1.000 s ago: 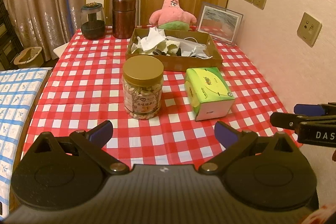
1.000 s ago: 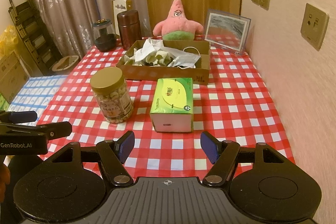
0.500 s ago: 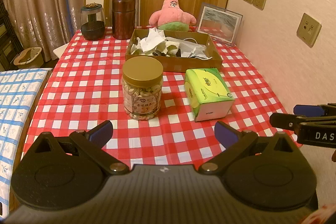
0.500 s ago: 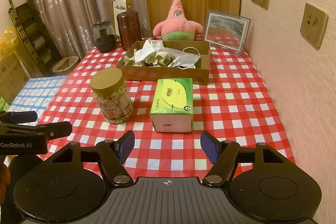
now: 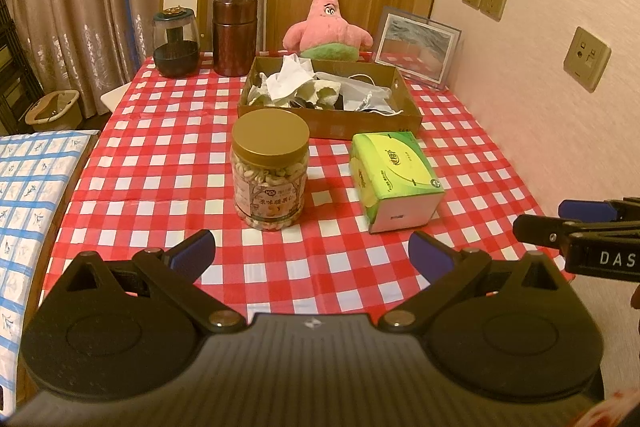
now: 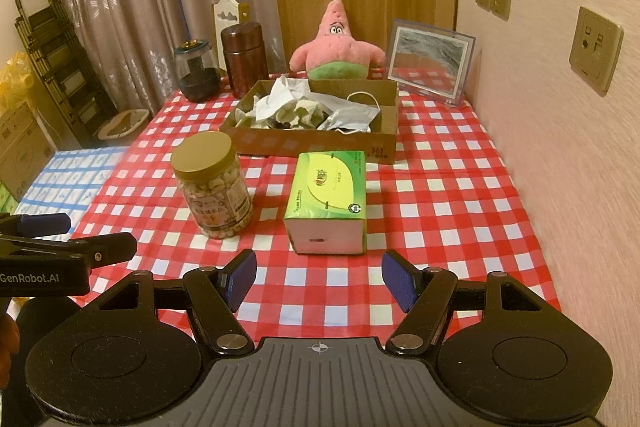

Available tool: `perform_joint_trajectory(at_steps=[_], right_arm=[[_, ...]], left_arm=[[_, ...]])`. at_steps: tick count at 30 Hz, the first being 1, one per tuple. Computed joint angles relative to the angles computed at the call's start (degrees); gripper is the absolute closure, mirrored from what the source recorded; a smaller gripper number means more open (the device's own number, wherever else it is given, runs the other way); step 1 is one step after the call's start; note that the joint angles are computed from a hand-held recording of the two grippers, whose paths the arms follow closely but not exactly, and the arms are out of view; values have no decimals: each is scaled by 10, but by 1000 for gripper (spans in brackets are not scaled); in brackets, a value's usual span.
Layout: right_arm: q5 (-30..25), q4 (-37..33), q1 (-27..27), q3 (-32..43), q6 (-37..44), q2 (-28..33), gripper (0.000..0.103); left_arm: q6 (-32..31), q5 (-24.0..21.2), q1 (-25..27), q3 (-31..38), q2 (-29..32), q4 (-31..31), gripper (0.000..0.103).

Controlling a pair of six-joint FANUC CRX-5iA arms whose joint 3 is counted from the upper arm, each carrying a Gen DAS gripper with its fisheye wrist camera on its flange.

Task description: Organize soft objects

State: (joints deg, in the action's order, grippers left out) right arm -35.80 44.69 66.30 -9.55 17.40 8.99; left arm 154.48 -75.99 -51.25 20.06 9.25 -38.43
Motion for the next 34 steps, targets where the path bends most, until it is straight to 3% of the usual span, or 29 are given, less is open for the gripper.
perform_joint_trajectory(at_steps=[34], right_arm=[[-5,-5,-1,13,10,2,34]], left_arm=[[-3,2,-1,20,12,-4,1]])
